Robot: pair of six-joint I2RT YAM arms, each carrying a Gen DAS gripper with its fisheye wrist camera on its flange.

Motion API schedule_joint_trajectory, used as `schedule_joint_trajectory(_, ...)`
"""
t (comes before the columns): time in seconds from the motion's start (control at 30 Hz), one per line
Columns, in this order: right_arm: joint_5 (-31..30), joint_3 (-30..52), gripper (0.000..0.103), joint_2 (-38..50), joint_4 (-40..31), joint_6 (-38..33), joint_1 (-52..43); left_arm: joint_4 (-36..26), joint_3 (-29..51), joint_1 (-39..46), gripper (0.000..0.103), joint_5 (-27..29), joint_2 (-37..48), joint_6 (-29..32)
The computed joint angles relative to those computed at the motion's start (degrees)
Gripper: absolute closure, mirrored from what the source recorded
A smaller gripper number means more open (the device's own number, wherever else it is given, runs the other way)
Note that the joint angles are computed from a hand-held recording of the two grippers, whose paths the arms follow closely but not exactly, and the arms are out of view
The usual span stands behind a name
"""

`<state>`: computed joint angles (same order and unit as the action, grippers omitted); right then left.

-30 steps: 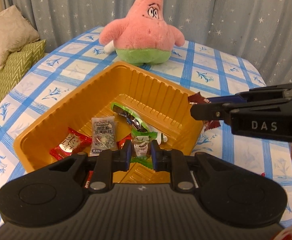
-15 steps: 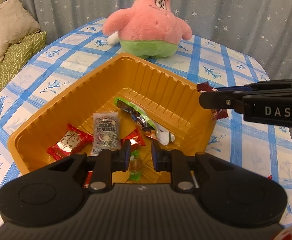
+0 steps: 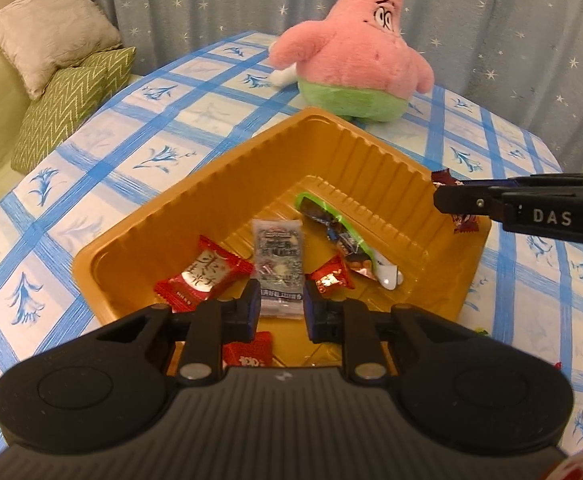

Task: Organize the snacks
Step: 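Open both tools to drop the green and red candies into the tray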

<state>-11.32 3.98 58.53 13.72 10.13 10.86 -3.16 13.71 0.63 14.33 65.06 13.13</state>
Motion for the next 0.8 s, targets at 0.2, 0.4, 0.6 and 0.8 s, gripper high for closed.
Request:
schedule_joint_trajectory(0.2,2.3,1.1,0.079,7.8,6.4,0.6,2.2,0.5,-0.2,0.9,0.079,-0.1,0.5,0.2)
schedule_joint_trajectory(0.4,4.1,1.4,0.052,8.5,7.7,3.0,3.3,-0.9,-0.8,1.5,0.072,-0.1,-1.9,0.6)
schedule_joint_trajectory(0.6,4.3,0.3,0.044,0.2,1.4,4.4,3.4,-4.2,-1.3,1.7,0.071,0.4,-6.1,0.4)
schedule_joint_trajectory(0.8,5.2,-1.4,0.039,-14.8,-12.3,6.8,5.1,-10.9,-2.0,1.7,0.069,1.3,-14.0,0.4)
